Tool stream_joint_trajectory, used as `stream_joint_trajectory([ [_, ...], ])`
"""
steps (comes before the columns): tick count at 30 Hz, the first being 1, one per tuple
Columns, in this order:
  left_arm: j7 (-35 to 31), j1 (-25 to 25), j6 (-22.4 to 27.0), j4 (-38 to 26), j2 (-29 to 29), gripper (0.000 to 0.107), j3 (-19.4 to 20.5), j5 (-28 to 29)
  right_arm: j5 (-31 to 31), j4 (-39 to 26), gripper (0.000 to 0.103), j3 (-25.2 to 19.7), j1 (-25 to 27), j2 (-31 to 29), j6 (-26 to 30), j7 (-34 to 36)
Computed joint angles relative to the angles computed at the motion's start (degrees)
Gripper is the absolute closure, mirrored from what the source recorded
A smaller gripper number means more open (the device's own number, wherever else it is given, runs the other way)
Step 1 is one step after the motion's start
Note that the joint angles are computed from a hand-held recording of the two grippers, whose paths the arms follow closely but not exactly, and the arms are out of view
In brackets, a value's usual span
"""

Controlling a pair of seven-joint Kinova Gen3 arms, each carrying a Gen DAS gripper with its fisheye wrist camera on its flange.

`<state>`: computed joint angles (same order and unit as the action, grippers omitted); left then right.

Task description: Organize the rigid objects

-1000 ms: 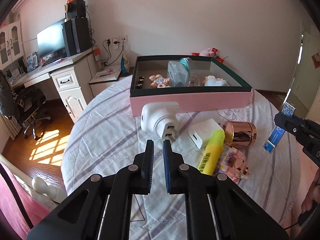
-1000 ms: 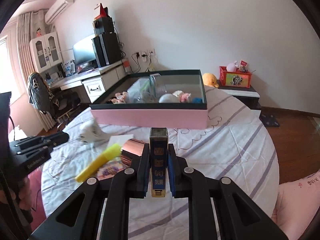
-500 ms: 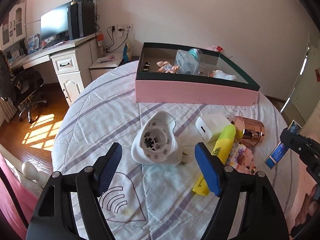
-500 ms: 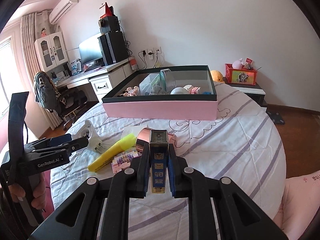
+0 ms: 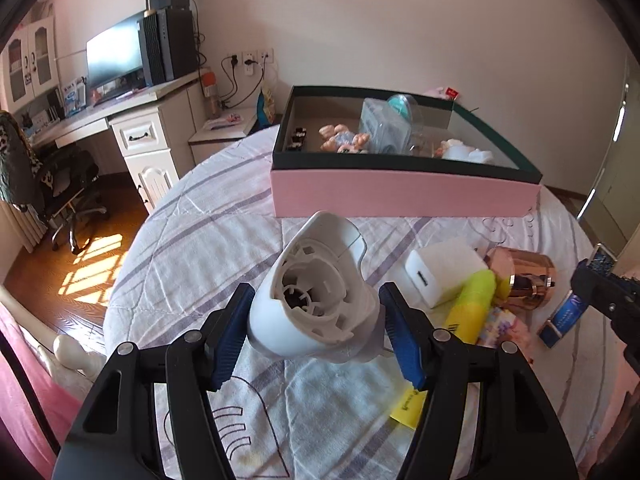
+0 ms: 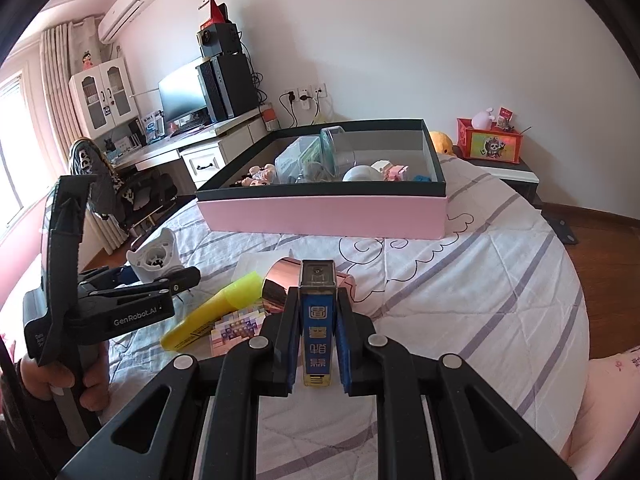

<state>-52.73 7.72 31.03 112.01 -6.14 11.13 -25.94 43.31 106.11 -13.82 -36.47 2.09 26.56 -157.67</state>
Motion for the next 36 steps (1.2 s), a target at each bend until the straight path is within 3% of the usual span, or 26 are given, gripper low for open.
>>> stream_joint_trajectory([
  [4, 3.9, -0.5, -0.4, 1.0, -5.7, 0.043, 3.4, -3.3, 4.7, -0.4, 0.087, -1.2, -1.4, -0.9, 2.4, -4.1],
  [9, 9.6, -6.3, 0.7, 1.2, -12.0, 0.042, 12.5, -8.8, 10.5, -2.0, 0.087, -3.7, -2.8, -2.3, 6.8, -8.2],
  [14, 8.8, -10.3, 1.1, 0.8, -15.9, 0.042, 16.6, -8.0, 15.4, -3.1, 0.087, -6.3, -3.9, -3.8, 11.2, -11.8],
  [20, 4.8, -13.3, 0.6, 0.4, -17.8, 0.042, 17.5, -4.0, 16.9, -4.1, 0.087, -7.7, -3.8, -4.7, 13.1, -11.9],
  [24, 2.5, -15.0, 0.0, -0.7, -16.0, 0.042, 18.3, -2.6, 15.5, -5.1, 0.087, -7.1, -3.1, -4.2, 12.6, -9.5],
  [30, -1.5, -12.5, -0.8, -5.5, -6.9, 0.042, 14.7, -2.6, 10.3, -8.0, 0.087, -3.7, -0.6, -1.7, 8.9, -1.6],
  [33, -3.7, -10.3, 0.1, -10.4, -0.2, 0.042, 12.1, -3.2, 5.6, -11.6, 0.087, -5.6, 5.8, 1.6, 6.9, 5.4],
  [36, -6.0, -8.9, 1.5, -16.1, 6.3, 0.042, 10.1, -3.6, 1.0, -16.2, 0.087, -10.3, 13.8, 5.7, 6.3, 12.4],
])
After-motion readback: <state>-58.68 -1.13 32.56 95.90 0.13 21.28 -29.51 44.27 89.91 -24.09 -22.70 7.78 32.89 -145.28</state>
